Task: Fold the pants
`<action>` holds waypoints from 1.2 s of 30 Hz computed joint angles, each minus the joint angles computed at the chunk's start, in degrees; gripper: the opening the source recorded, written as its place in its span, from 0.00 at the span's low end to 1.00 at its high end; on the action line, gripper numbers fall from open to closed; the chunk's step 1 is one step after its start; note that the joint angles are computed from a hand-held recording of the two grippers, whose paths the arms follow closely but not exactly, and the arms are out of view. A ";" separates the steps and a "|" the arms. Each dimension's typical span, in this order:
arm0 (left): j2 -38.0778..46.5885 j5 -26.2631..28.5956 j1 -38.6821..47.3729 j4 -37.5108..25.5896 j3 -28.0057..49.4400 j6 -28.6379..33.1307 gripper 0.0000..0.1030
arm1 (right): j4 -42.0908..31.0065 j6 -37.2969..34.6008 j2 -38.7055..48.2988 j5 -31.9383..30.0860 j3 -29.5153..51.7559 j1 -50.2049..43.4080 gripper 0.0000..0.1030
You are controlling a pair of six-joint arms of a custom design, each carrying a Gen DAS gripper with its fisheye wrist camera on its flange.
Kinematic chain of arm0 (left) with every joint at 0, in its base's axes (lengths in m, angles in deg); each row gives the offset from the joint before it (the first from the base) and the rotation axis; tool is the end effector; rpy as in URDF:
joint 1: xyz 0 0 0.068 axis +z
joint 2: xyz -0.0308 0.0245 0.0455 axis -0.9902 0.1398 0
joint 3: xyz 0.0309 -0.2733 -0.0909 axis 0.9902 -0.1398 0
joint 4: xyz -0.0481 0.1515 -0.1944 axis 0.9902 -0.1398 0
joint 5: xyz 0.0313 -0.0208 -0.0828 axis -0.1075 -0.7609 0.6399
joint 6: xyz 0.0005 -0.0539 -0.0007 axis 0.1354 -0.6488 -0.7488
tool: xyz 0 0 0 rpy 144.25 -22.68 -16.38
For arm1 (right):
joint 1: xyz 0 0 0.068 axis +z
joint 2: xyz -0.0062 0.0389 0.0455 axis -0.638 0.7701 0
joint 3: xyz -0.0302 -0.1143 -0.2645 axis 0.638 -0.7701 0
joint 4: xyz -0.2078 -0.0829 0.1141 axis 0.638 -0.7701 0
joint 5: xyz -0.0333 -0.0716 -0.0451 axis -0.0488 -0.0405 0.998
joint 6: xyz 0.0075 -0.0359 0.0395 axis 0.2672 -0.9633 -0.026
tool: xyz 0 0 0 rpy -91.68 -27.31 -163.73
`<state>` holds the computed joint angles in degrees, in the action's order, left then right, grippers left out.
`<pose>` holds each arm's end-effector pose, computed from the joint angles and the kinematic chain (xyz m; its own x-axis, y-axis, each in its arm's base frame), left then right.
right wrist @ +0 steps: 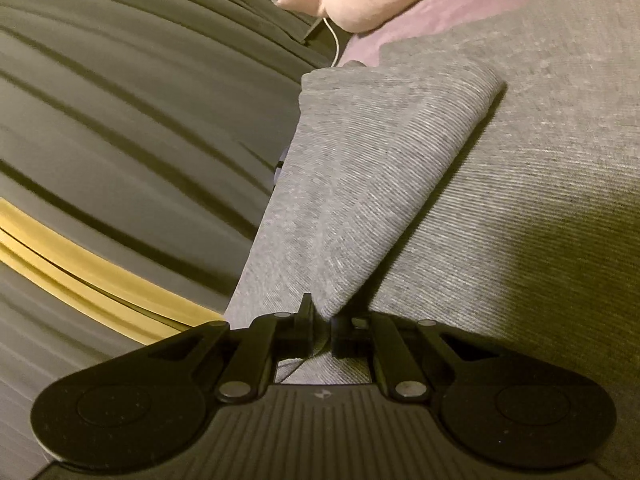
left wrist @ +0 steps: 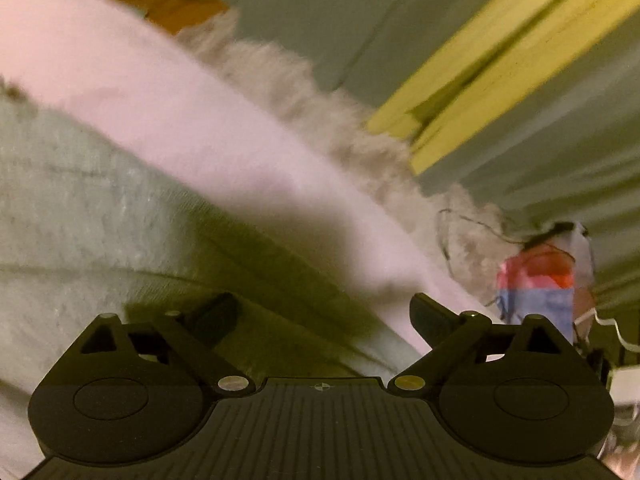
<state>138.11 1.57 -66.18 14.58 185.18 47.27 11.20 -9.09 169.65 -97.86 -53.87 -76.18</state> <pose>0.4237 0.1105 0.2309 -0.7609 -0.5962 -0.2562 -0.4986 0.7899 -0.3571 0.1995 -0.1243 0.1116 -0.1460 0.9195 -0.3649 0.3801 0.3926 0.8375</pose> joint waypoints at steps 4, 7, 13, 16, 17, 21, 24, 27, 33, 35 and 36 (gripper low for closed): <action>0.07 -4.97 -2.79 0.94 -0.48 2.98 0.94 | 4.09 0.79 1.89 2.45 -0.68 1.87 0.05; -3.38 -13.04 -4.80 4.40 -5.38 5.92 0.45 | 5.38 0.97 2.36 4.08 -0.94 2.90 0.05; -12.92 0.18 3.35 10.97 -16.07 3.82 0.08 | -8.20 0.13 -4.90 2.29 1.89 2.12 0.06; -19.91 4.18 6.43 12.60 -21.72 7.50 0.08 | -15.96 -0.10 -11.23 -1.66 2.27 -0.89 0.07; -22.98 5.85 7.90 13.30 -24.14 9.12 0.08 | -18.09 -0.20 -13.67 -3.35 2.01 -2.35 0.07; -36.20 15.84 17.69 8.66 -32.73 19.15 0.07 | -34.12 -6.67 -27.54 -11.16 2.32 -10.66 0.06; -42.72 25.24 30.69 -2.77 -36.16 31.62 0.05 | -50.77 -18.45 -34.65 -18.66 5.14 -20.31 0.06; -45.17 30.22 46.62 -19.17 -37.79 50.76 0.05 | -73.59 -41.74 -33.47 -26.52 10.89 -34.65 0.07; -45.36 26.90 61.77 -32.18 -39.69 72.91 0.06 | -89.22 -64.43 -23.20 -23.04 15.09 -48.12 0.08; -49.59 27.20 59.68 -24.74 -40.80 66.06 0.14 | -86.38 -62.11 -21.91 -21.92 14.19 -47.32 0.11; -51.54 27.57 58.43 -20.81 -41.19 62.61 0.32 | -86.46 -62.15 -21.32 -22.32 14.27 -47.47 0.11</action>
<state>86.58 29.14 -7.75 -6.23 143.99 109.88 -75.26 -71.24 148.32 -120.18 -39.60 -123.65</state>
